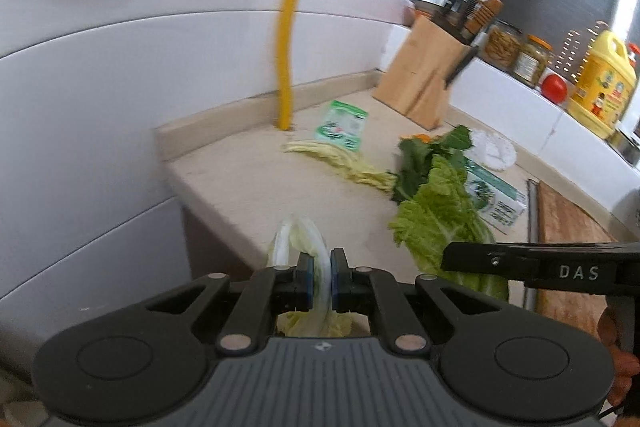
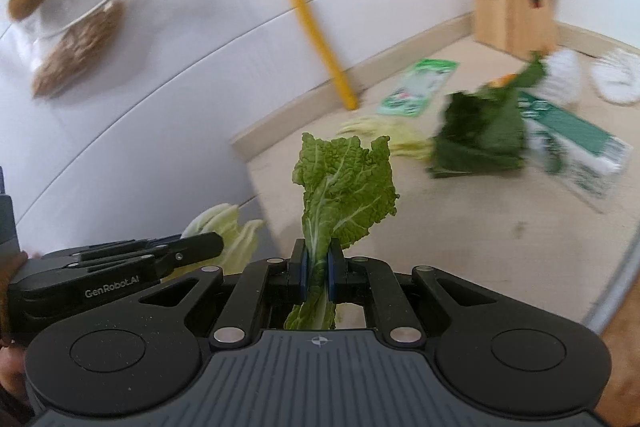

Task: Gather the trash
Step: 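Carry the cabbage stalk and leaf down toward the black bin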

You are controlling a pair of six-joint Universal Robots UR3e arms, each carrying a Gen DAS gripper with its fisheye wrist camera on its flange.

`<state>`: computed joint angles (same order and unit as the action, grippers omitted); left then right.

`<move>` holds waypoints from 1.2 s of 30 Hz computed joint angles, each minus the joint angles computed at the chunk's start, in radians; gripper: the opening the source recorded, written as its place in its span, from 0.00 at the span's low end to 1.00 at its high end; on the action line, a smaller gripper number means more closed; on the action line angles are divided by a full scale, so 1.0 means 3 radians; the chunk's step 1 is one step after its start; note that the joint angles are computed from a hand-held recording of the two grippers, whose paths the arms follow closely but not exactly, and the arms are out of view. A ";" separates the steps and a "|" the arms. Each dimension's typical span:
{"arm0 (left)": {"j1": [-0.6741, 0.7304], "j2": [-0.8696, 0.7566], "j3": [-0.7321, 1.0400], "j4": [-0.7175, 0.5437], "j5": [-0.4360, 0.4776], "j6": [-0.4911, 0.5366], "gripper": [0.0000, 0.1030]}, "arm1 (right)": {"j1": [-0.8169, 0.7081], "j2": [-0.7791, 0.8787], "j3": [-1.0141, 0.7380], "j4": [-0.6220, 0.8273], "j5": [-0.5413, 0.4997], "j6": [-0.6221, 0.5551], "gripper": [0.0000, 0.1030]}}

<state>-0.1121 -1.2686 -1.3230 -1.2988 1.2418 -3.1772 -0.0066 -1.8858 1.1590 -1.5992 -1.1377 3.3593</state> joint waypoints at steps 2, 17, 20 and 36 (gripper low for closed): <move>0.0177 0.0165 -0.0066 -0.0105 -0.0038 0.0063 0.05 | 0.0211 0.0169 -0.0060 -0.0149 -0.0029 0.0070 0.12; 0.1477 0.0973 -0.0418 -0.0872 -0.0286 0.0734 0.05 | 0.1217 0.1307 -0.0706 -0.0620 -0.0067 0.0239 0.12; 0.1478 0.0967 -0.0516 -0.0813 -0.0201 0.0744 0.05 | 0.1314 0.1452 -0.0782 -0.0614 -0.0121 0.0244 0.12; 0.1260 0.0718 -0.0925 -0.0457 0.0307 0.0611 0.06 | 0.1562 0.2248 -0.1280 -0.0507 -0.0260 0.0232 0.14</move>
